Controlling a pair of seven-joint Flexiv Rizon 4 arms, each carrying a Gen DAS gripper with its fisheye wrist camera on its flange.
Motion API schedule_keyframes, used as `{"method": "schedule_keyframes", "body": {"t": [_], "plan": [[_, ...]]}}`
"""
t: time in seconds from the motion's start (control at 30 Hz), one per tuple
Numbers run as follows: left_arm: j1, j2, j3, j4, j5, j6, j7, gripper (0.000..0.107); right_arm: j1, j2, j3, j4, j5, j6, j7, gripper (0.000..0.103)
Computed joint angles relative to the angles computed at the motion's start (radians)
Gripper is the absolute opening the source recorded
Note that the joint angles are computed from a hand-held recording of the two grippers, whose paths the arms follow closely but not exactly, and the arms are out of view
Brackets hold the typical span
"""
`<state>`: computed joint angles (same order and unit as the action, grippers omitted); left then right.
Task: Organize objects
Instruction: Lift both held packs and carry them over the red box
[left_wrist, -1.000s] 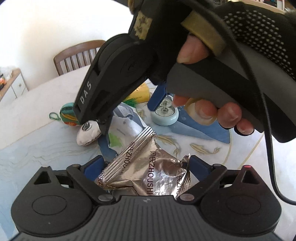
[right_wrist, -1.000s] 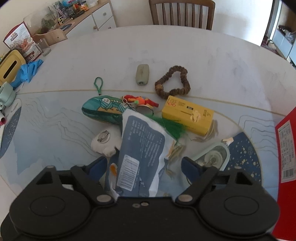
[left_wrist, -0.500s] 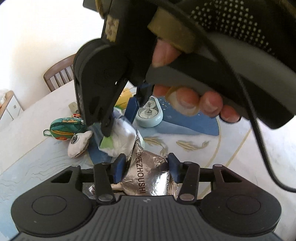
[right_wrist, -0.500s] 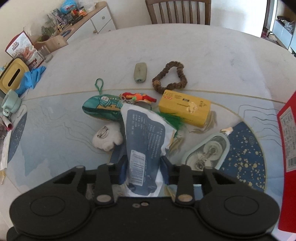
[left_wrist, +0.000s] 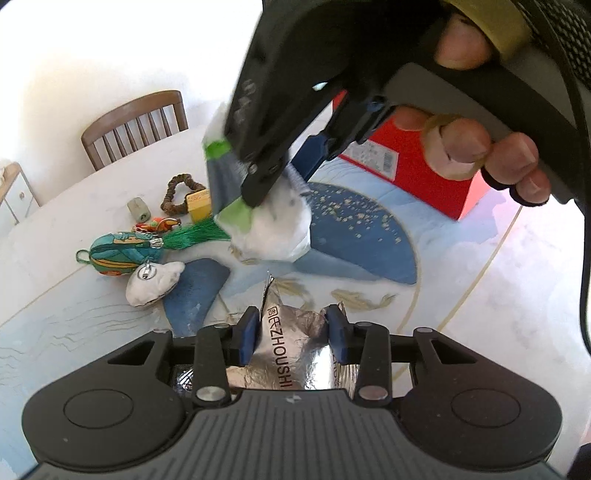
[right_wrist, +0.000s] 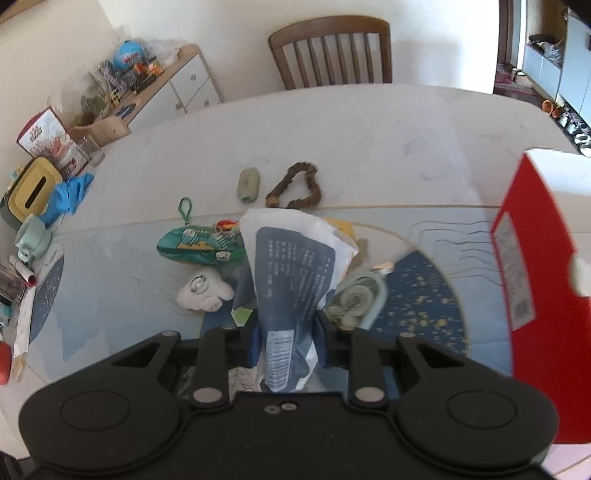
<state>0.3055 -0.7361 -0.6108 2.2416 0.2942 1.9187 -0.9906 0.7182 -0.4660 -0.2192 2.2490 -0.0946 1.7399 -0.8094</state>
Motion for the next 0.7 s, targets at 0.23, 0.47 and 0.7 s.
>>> {"method": "schedule_keyframes", "body": {"t": [0.23,0.47,0.7], "plan": [[0.056,0.038,-0.090,0.018,-0.006,-0.038,-0.016,0.037,0.046,0.088,-0.070,0.088,0.034,0.036,-0.052,0.026],[0.071,0.076,-0.148,0.014,-0.015,-0.049,-0.009,0.037,0.077,0.211,-0.149,0.177,0.058,0.038,-0.106,0.026],[0.064,0.097,-0.213,-0.019,-0.044,-0.079,-0.006,0.037,0.180,0.331,-0.318,0.268,0.052,0.042,-0.152,0.026]]}}
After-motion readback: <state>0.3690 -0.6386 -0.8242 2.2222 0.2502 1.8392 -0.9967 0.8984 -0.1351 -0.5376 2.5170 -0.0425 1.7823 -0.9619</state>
